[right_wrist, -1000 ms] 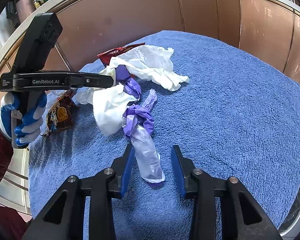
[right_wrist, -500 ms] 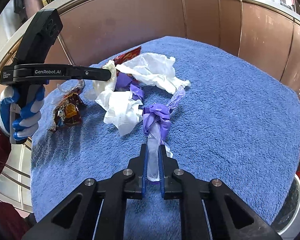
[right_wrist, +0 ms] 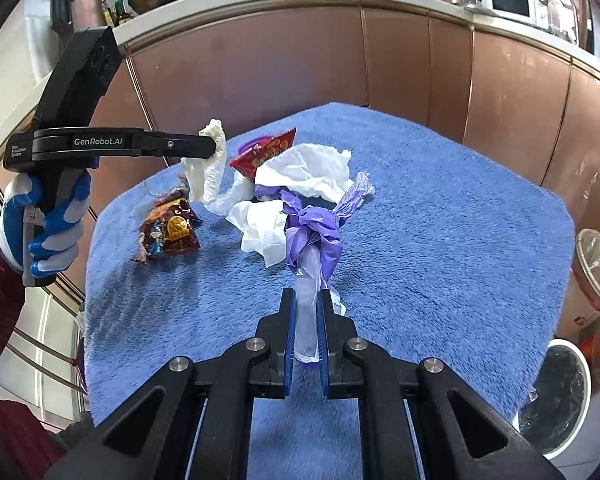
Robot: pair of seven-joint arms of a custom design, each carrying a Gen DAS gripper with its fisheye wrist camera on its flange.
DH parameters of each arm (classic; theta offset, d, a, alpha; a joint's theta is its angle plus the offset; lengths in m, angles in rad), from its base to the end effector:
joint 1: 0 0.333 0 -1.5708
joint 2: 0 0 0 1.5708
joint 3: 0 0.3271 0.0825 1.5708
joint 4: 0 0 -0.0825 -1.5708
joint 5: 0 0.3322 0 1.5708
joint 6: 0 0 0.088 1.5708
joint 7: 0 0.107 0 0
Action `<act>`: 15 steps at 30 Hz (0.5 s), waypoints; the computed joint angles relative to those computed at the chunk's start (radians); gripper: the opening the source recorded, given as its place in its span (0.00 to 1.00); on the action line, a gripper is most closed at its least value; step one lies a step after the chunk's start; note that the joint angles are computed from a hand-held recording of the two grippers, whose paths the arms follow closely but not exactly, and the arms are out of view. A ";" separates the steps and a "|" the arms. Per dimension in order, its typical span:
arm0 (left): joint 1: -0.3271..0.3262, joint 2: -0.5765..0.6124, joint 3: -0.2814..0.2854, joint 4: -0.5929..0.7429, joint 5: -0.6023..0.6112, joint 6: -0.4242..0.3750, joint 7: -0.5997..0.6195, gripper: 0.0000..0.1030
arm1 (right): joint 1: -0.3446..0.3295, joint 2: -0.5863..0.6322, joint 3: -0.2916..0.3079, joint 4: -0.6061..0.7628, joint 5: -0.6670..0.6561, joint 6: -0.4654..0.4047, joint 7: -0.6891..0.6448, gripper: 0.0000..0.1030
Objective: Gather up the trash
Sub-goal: 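Grasp the white tissue with the left tool while the right tool grasps the purple glove, then carry the tissue and glove to the white bin and open both tools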
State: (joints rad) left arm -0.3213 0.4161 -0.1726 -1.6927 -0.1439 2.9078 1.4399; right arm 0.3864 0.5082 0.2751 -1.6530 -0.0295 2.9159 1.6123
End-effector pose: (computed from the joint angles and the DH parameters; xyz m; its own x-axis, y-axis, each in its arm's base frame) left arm 0.6054 -0.2926 0.4901 -0.2925 -0.9138 0.2817 -0.7423 0.0312 -0.6694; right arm 0.5656 0.3930 0.4548 0.5710 -0.8096 -0.1363 -0.6418 -0.3367 -0.6890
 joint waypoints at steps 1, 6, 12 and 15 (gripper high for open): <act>-0.006 -0.012 0.004 -0.013 0.003 0.008 -0.006 0.10 | 0.012 -0.006 -0.011 -0.008 -0.006 0.009 0.013 0.09; -0.040 -0.071 0.026 -0.073 0.035 0.047 -0.047 0.10 | 0.031 -0.078 -0.042 -0.104 -0.036 0.075 0.069 0.09; -0.085 -0.124 0.057 -0.103 0.113 0.069 -0.121 0.10 | 0.068 -0.177 -0.104 -0.224 -0.109 0.161 0.176 0.09; -0.103 -0.138 0.067 -0.097 0.159 0.069 -0.155 0.10 | 0.085 -0.218 -0.139 -0.271 -0.158 0.195 0.236 0.09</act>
